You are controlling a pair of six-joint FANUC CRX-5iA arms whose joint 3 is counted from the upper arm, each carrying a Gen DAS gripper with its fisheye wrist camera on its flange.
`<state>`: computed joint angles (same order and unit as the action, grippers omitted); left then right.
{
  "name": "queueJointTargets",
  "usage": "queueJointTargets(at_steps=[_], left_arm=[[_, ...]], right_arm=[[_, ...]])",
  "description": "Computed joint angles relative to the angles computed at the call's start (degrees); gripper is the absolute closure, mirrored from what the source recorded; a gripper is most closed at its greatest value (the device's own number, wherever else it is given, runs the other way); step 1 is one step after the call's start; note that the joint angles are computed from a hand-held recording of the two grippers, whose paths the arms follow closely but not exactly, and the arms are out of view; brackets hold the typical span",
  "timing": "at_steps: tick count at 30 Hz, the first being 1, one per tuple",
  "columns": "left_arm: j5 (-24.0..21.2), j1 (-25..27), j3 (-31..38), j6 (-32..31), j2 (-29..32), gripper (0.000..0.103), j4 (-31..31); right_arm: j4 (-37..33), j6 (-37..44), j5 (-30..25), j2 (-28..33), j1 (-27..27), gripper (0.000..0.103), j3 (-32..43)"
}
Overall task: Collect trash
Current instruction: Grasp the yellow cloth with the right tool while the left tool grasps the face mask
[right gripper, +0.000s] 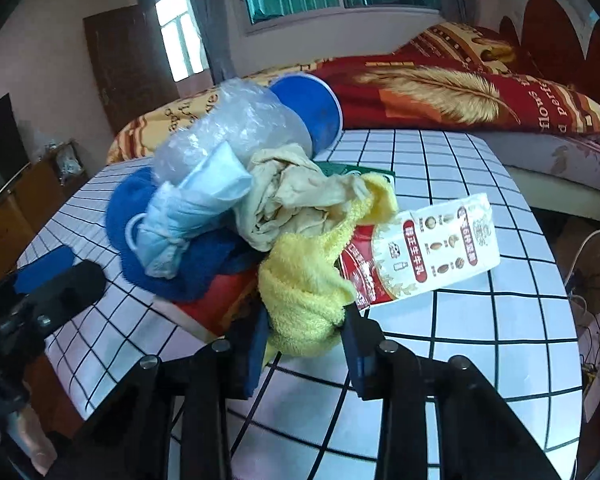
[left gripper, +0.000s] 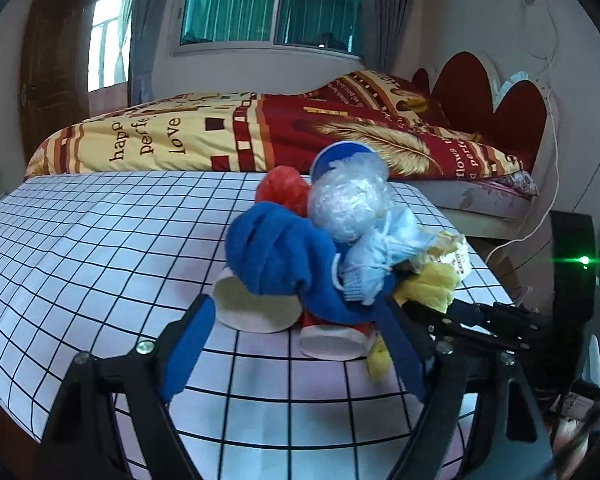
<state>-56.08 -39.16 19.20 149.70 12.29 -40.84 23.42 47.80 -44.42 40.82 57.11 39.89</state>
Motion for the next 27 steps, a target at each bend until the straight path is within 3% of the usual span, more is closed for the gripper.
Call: queueJointTargets(at_steps=[3, 14, 22, 27], left_arm=[[0.38, -0.47, 0.4, -0.52, 0.18, 0.023, -0.11], [1.93, -1.23, 1.17, -1.99, 1.0, 0.03, 1.21], [3.15, -1.26, 2.77, -4.73, 2.74, 0.041, 2.95], [1.46, -0.28, 6.52, -7.88, 5.81, 0.042, 3.56]], right_arm=[[4.0, -3.51, 3.79, -4.03, 0.48, 0.067, -6.92], [16.98, -15.26, 8.71, -12.81, 0.85, 0.066, -21.79], [27.68, -24.96, 9.32, -15.94, 0.52, 0.066, -28.49], [26.92, -23.98, 8.71, -15.26, -0.01, 0.066, -27.52]])
